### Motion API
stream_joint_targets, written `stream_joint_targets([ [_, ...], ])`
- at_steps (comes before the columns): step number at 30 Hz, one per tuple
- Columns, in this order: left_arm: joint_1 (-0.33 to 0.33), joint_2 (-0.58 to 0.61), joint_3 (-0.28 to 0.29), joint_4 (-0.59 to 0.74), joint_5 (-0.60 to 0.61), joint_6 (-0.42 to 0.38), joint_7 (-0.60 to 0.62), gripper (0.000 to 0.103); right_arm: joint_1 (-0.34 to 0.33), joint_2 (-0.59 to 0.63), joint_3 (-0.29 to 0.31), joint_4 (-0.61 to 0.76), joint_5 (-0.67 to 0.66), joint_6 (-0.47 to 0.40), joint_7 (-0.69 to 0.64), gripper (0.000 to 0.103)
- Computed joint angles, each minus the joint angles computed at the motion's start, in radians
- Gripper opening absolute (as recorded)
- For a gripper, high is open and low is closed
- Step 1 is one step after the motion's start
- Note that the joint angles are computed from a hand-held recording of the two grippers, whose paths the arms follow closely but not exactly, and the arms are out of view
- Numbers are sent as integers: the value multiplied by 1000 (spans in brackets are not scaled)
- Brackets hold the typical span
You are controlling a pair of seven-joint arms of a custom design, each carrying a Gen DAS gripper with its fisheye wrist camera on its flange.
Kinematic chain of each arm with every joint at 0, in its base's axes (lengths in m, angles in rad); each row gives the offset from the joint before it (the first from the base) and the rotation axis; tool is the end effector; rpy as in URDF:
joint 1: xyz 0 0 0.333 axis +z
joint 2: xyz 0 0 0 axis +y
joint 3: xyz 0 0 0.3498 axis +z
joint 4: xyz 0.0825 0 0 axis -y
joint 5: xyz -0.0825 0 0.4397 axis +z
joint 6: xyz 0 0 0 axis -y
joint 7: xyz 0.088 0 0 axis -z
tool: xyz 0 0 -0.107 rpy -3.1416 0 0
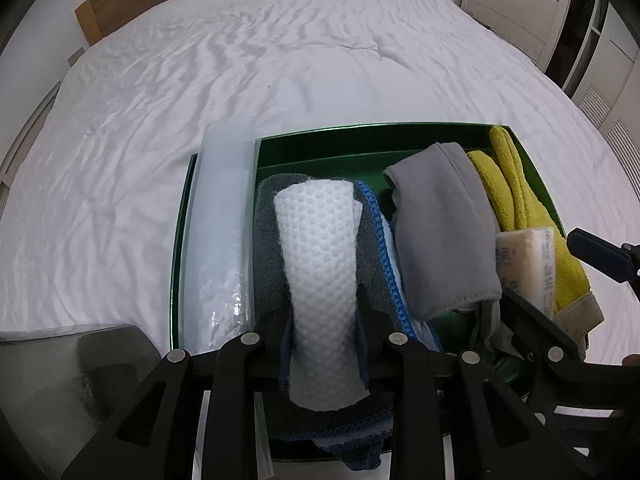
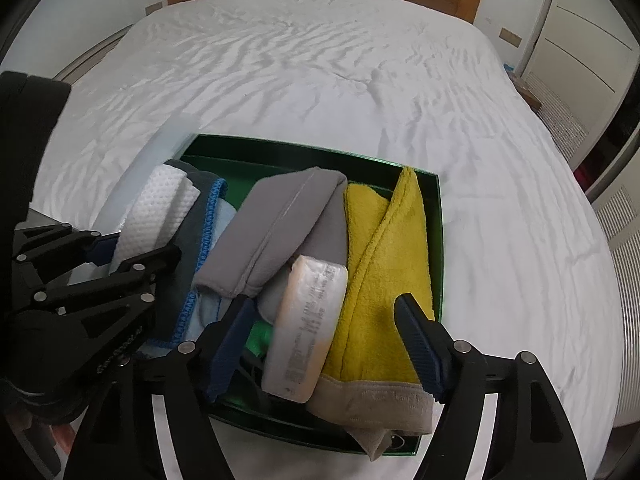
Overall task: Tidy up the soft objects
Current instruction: 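Open the right gripper to release the tissue pack beside the yellow towel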
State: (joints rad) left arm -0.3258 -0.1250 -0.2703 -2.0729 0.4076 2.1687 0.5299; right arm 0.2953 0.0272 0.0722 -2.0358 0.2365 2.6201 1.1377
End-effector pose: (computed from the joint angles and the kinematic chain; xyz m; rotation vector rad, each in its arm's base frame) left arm 0.4930 -0.3220 0.5207 -2.1612 1.6828 -0.3098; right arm 0.6081 0.2280 0.5005 -2.3256 1.1851 -0.3835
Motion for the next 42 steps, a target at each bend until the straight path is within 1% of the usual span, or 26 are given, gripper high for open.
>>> stream_joint_targets([
  [7, 0, -8, -3, 8, 15, -10, -14, 26, -4, -29, 1, -18, 20, 6, -17, 73],
  [18, -3, -14, -4, 11, 8, -23, -18, 26, -5, -32, 7, -23, -20, 13, 6, 73],
  [22, -2, -23, -3, 2, 9, -18, -28, 27, -3, -26, 7, -17, -23, 23, 12, 77],
  [30, -1, -22, -3, 7, 10, -30, -36, 28, 2, -17, 6, -12, -40, 24, 22, 77],
  [32, 0, -24, -3, 7, 12, -30, -39, 28, 2, -15, 5, -11, -46, 23, 26, 79],
  [42, 0, -44, -6, 8, 28, -33, -43, 29, -2, -50, 8, -30, -62, 49, 38, 80],
])
